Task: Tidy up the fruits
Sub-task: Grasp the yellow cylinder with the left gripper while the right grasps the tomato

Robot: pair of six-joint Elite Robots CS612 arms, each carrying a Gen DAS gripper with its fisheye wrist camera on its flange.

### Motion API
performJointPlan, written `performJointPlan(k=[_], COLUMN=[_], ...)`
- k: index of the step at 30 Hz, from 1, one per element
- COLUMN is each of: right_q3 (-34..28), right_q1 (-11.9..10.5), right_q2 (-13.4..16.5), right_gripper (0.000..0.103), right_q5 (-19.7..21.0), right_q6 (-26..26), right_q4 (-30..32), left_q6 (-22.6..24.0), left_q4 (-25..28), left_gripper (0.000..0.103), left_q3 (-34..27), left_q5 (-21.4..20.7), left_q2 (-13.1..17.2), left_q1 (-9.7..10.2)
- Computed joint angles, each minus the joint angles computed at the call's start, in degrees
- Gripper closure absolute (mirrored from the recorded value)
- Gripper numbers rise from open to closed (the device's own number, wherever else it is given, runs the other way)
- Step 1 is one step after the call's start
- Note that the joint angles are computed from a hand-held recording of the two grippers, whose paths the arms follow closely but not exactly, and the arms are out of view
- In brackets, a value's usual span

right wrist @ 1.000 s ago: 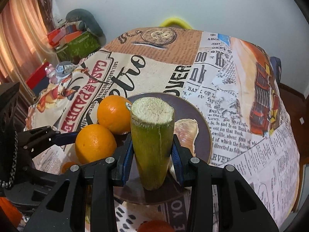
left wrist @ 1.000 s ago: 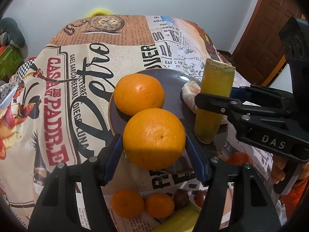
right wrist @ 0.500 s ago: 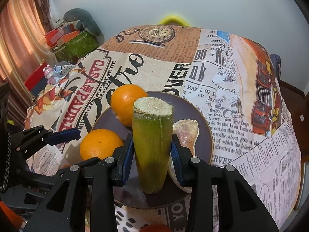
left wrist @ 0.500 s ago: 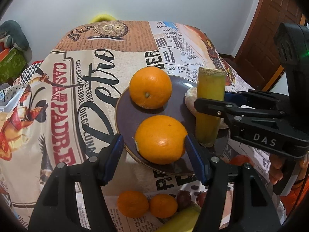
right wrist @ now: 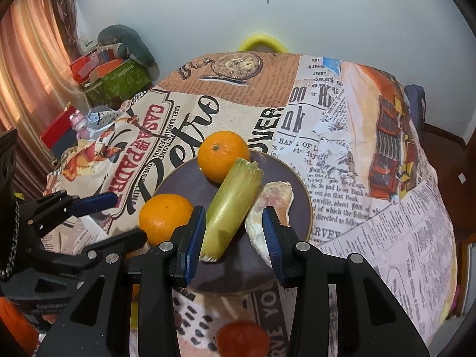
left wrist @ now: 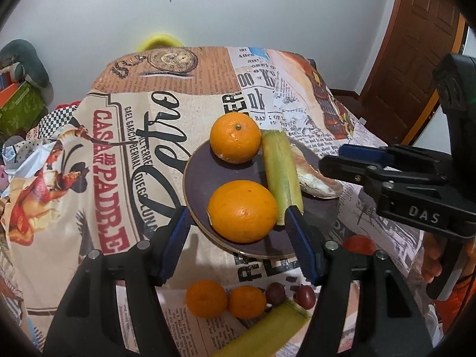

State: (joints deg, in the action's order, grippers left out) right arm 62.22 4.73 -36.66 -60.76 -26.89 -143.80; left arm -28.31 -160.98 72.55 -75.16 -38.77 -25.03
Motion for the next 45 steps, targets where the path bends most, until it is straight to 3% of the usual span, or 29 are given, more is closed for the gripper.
performJointPlan(k=[14, 18, 25, 30, 34, 40, 45], right_q3=[13.3, 16.2, 19.7, 20.6, 20.9, 21.4, 21.8], right_q1=[-0.8, -1.1, -1.6, -2.3, -2.8, -3.0, -3.4], right_q2=[-7.9, -9.4, -10.9, -11.0, -10.8, -10.8, -10.8], right_gripper=[0.06, 0.053, 0.051, 0.051, 0.051, 0.051, 0.051], right_q5=[-0.6, -0.6, -2.0, -2.2, -2.1, -3.1, -2.8], right_q6=[-1.3, -1.2, -1.0, 0.4, 2.0, 2.4, 2.4], right_q4=[-9.8, -10.8, -10.9, -9.5, -8.6, -9.1, -9.3], left_q6=[-2.6, -3.1, -1.6, -4.1, -3.5, -0.5, -3.4], left_q4=[-1.5, -1.4, 4.7, 6.1, 4.8, 1.6, 0.6], left_gripper=[0.037, 0.03, 0.028, 0.026, 0.025, 0.047, 0.059], left_q3=[9.4, 11.5, 10.2, 8.5, 8.8, 11.5, 14.3], left_q5=[2.1, 0.5, -2.3, -6.1, -3.7, -1.1, -0.8], left_q2=[-6.0, -6.7, -4.8, -3.3, -3.0, -4.2, -5.8], left_q1=[-1.71, -2.16, -2.77, -2.09, -2.77, -3.84, -4.23])
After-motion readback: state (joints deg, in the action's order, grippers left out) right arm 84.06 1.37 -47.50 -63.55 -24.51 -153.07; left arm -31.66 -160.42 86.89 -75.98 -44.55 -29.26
